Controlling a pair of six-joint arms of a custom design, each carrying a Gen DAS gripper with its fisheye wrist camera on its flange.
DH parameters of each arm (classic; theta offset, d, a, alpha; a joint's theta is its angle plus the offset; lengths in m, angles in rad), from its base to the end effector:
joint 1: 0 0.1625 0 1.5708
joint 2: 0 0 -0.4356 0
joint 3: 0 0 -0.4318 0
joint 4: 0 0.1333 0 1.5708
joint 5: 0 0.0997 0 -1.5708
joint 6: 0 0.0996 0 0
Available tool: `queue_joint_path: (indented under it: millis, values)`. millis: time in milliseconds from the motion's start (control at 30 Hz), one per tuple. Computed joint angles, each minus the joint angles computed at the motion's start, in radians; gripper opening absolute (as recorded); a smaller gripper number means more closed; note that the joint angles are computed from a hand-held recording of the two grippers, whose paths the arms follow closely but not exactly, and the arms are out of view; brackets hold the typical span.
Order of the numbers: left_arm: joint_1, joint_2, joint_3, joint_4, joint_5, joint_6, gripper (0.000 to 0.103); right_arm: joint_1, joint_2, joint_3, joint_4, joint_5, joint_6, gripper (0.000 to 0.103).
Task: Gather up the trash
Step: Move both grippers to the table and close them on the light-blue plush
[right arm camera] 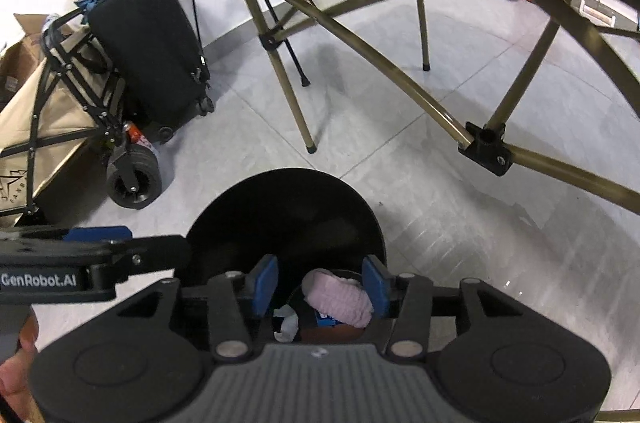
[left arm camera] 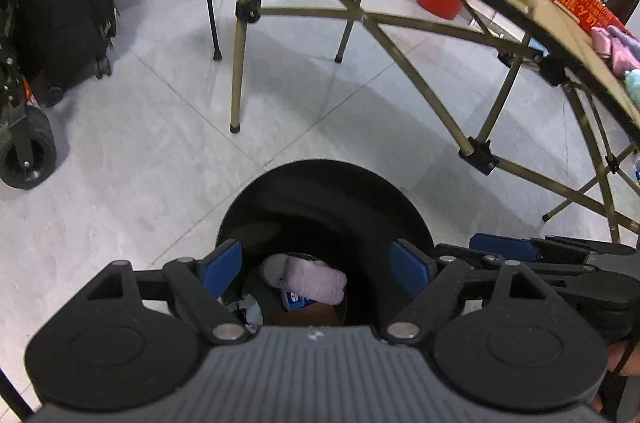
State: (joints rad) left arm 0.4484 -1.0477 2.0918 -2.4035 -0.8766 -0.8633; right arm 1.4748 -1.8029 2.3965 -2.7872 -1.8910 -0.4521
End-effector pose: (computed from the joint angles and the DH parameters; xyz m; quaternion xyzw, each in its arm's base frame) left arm -0.3797 -0.4013 0.0708 0.1564 0.9226 -0.2291 0.2679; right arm 0.0637 -0.4018 0.3263 0.1184 -0.9335 0.2501 0.2279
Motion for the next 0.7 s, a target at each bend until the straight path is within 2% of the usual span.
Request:
queue_joint_path:
  millis: [100, 200, 333, 400, 500, 567, 600, 700]
  values:
    - [-0.033, -0.014, 0.009, 0.009, 0.048, -0.009, 0.084, 0.021, -0.062, 0.016, -0.001, 0.018, -0.027, 0.046]
    - [-0.094, -0.014, 0.039, -0.060, 0.172, 0.013, 0.089, 0.036, -0.162, 0.039, -0.020, 0.069, -0.079, 0.047]
    - [-0.174, 0.032, 0.055, -0.266, 0.322, 0.134, 0.093, 0.044, -0.320, 0.062, -0.063, 0.157, -0.136, 0.053]
    - [-0.207, 0.080, 0.042, -0.426, 0.365, 0.225, 0.096, 0.012, -0.408, 0.068, -0.089, 0.249, -0.156, 0.054]
    - [-0.229, 0.167, -0.019, -0.645, 0.346, 0.352, 0.099, -0.077, -0.496, 0.057, -0.158, 0.369, -0.130, 0.056]
    - [-0.231, 0.220, -0.070, -0.732, 0.300, 0.409, 0.102, -0.133, -0.513, 0.033, -0.220, 0.377, -0.086, 0.064]
    - [-0.225, 0.254, -0.106, -0.770, 0.252, 0.440, 0.102, -0.158, -0.510, 0.013, -0.229, 0.363, -0.062, 0.066]
    - [-0.201, 0.343, -0.213, -0.789, 0.130, 0.439, 0.102, -0.246, -0.484, -0.056, -0.183, 0.361, 0.015, 0.066]
